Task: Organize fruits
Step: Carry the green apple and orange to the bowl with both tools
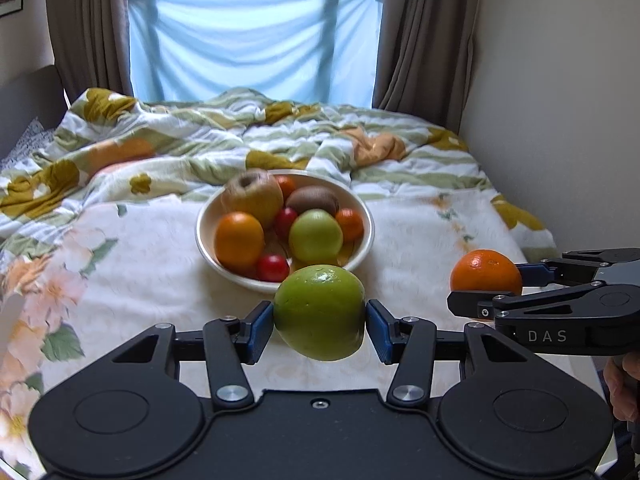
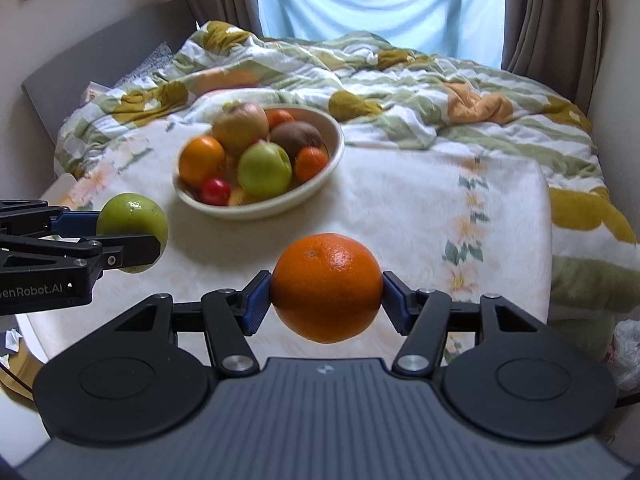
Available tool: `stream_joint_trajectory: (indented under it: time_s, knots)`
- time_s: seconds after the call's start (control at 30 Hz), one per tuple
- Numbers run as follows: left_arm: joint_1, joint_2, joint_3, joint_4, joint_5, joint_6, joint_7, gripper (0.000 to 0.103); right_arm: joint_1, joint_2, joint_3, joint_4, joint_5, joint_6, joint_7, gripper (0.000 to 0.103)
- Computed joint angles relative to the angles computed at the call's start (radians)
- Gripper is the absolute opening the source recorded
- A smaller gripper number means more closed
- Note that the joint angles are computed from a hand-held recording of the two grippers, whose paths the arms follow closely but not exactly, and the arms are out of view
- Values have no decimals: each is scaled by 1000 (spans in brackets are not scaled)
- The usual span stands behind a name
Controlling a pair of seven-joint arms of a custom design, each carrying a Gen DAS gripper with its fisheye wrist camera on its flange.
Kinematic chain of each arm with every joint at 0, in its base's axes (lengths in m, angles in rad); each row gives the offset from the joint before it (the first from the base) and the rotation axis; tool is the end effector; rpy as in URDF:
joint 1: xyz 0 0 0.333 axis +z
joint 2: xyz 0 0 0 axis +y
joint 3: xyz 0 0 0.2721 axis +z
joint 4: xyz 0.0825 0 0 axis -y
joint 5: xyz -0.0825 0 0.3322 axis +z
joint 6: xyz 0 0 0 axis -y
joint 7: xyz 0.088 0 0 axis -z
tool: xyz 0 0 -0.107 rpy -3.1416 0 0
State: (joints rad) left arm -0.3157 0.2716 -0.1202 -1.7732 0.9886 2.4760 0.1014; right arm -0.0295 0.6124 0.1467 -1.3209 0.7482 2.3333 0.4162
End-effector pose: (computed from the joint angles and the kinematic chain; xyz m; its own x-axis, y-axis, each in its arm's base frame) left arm 0.5539 -0.2544 0.4342 0.3437 -0.9377 0.0513 -0.6229 -0.2685 -0.7348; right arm 0.6844 0.0671 0.4116 0.7477 -0.6538 -0.1161 -0.5226 -0.4715 -0.7103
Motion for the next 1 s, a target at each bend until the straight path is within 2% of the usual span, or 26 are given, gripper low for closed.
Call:
stream_joint_trajectory:
  time_s: [0.17,0.5,0.77,0.9,1.0]
  knots:
    - [18,-27,6,0,14,0,33,55,7,-25,6,7,16,5,15,74]
    - [94,-24,22,39,-21,96,182,55,56,7,3,124,-18,28,137,74]
    - [159,94,38,145,-193,198,444,55,112,125,-7,317,-129,48,325,74]
    - [182,171,35,212,-313,220,604,55,140,199,-17,423,-200,51,431,74]
    - [190,223,37,258,-384,223,708,55,161,282,-27,550,-266,21,524,74]
